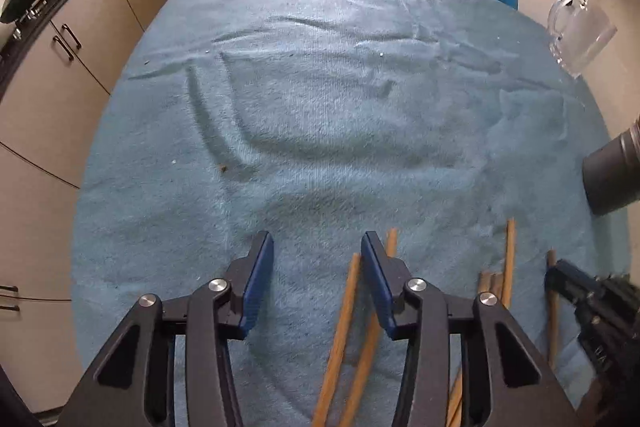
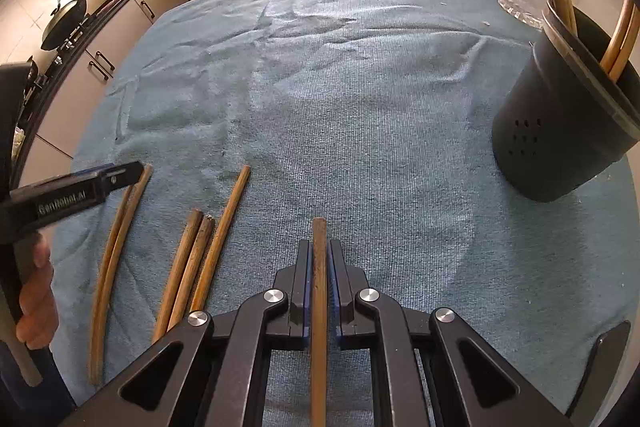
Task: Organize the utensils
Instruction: 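Close the right gripper on one chopstick while the left gripper lowers toward another, then close the left gripper on a chopstick while the right gripper holds its own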
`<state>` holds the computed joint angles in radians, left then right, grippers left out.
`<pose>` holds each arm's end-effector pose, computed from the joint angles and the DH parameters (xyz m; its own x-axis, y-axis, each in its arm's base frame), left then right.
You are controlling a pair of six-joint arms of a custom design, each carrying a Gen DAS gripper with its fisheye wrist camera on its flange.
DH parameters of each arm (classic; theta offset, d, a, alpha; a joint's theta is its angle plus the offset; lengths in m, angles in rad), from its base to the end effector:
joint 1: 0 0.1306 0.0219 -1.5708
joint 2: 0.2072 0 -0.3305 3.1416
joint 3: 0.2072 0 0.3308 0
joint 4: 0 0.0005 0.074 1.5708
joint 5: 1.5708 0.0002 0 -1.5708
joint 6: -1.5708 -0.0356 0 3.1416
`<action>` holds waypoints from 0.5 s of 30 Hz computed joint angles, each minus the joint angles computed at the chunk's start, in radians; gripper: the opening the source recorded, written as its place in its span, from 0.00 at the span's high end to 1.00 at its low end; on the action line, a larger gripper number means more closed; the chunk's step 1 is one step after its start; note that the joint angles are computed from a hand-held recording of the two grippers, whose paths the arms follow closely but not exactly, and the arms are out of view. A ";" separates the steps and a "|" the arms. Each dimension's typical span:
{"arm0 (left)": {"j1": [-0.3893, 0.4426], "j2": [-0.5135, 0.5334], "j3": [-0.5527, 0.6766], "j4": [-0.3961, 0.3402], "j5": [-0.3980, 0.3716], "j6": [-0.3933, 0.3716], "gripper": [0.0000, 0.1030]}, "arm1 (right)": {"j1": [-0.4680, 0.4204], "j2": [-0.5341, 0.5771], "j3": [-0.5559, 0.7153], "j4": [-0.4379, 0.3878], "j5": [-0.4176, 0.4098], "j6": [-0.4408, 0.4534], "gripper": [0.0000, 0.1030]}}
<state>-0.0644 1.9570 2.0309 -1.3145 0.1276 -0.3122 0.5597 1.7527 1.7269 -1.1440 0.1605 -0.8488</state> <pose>0.5704 -0.0418 0.3256 -0.8661 0.3612 -0.3455 0.3899 0.9207 -0.0150 0.4443 0.2710 0.3273 -0.8693 0.3296 -0.3684 0.2741 0.9416 0.1957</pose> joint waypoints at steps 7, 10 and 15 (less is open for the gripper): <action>0.040 -0.114 -0.171 0.063 -0.018 -0.047 0.64 | -0.005 -0.009 -0.016 0.019 -0.012 0.002 0.92; 0.058 -0.175 -0.263 0.110 -0.012 -0.070 0.69 | -0.004 -0.004 -0.008 0.010 -0.009 0.008 0.92; 0.057 -0.192 -0.279 0.112 -0.019 -0.042 0.94 | 0.004 0.037 0.057 -0.050 0.020 0.041 0.92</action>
